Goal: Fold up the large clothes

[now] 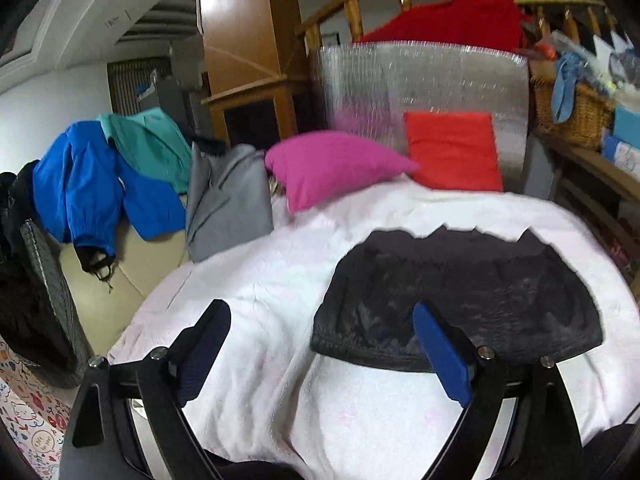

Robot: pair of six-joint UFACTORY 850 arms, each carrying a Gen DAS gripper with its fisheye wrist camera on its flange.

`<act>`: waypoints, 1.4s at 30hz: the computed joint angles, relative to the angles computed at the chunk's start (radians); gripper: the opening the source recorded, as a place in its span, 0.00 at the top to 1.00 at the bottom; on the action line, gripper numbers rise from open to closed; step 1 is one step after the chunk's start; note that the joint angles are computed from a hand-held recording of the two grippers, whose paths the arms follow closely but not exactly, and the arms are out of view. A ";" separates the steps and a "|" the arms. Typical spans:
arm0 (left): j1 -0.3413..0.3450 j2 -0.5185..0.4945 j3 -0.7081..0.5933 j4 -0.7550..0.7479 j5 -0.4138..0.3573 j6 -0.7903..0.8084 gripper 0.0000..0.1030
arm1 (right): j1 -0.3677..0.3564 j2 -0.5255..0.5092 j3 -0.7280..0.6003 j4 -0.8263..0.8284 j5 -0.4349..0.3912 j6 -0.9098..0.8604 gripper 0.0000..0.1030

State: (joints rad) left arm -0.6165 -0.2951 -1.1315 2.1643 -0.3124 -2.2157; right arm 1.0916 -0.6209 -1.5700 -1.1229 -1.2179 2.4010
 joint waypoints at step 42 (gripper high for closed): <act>-0.120 0.407 0.282 0.193 -0.065 -0.116 0.06 | 0.194 -0.137 -0.345 0.063 -0.411 -0.084 0.20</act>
